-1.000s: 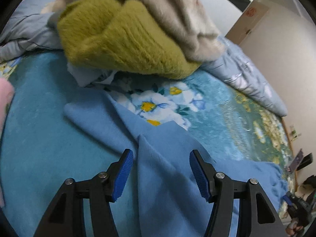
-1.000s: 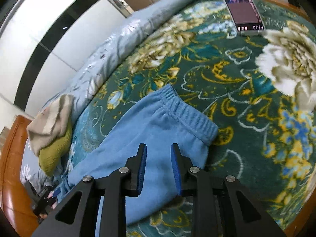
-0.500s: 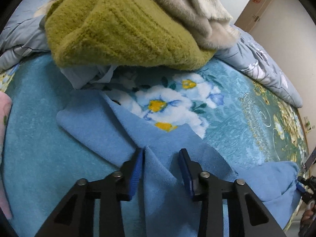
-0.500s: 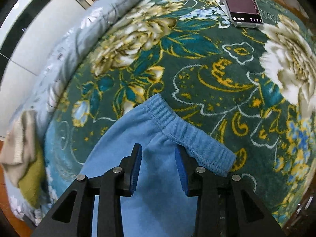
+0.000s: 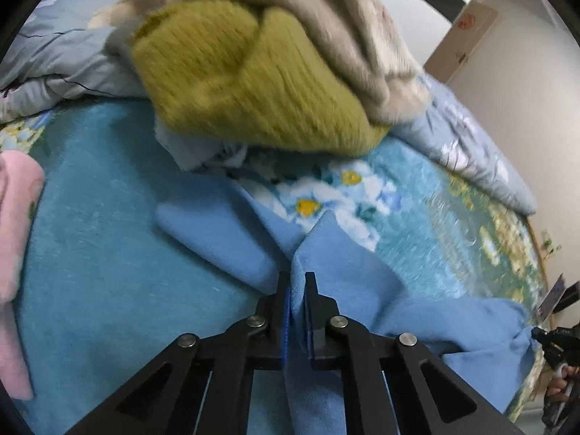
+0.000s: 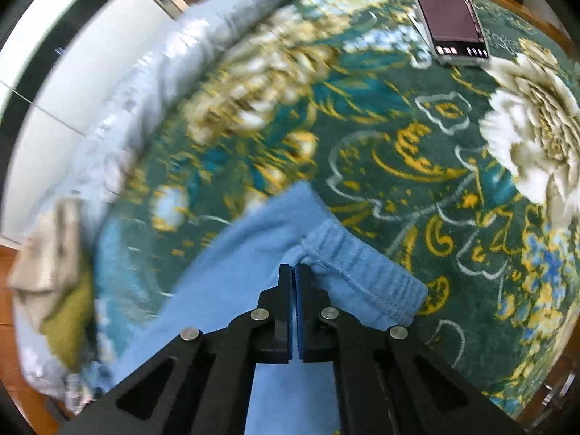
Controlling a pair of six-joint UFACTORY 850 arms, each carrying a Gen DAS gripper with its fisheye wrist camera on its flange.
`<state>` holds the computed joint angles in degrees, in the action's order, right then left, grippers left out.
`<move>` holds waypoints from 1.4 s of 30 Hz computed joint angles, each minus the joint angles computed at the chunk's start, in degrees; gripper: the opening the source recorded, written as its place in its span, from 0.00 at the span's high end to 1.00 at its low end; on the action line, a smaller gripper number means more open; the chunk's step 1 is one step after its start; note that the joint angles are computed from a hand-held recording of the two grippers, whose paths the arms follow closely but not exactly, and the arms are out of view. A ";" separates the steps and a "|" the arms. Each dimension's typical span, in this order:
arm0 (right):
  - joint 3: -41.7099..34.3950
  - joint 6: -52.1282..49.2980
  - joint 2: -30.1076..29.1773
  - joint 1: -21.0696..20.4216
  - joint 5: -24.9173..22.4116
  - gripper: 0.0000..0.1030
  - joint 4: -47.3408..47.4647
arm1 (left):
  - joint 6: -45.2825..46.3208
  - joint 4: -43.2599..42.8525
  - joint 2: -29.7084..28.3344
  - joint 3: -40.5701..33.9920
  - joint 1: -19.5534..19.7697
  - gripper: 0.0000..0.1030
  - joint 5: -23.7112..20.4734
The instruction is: Fold clothes
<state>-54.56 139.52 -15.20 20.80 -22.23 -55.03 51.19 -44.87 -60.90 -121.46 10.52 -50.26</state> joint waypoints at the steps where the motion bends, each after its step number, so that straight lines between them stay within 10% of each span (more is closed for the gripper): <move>1: 0.40 2.78 1.07 0.22 -0.30 0.99 -3.23 | 0.68 -1.37 0.42 -0.12 0.45 0.94 -0.25; 14: 3.92 13.66 5.66 1.55 0.56 0.99 -14.42 | 20.84 -20.24 11.61 11.36 5.63 0.97 2.97; 32: 5.26 8.10 7.64 2.36 -0.52 0.98 -13.05 | -9.72 8.65 -2.13 -5.05 1.53 0.95 4.21; 38: 4.47 2.78 5.06 0.04 0.71 0.98 -4.23 | -18.42 16.99 -8.77 -14.40 -0.44 0.74 1.41; 42: 3.15 -3.35 2.65 -1.90 1.78 0.70 4.71 | -20.11 18.59 -10.65 -16.72 -0.97 0.60 0.13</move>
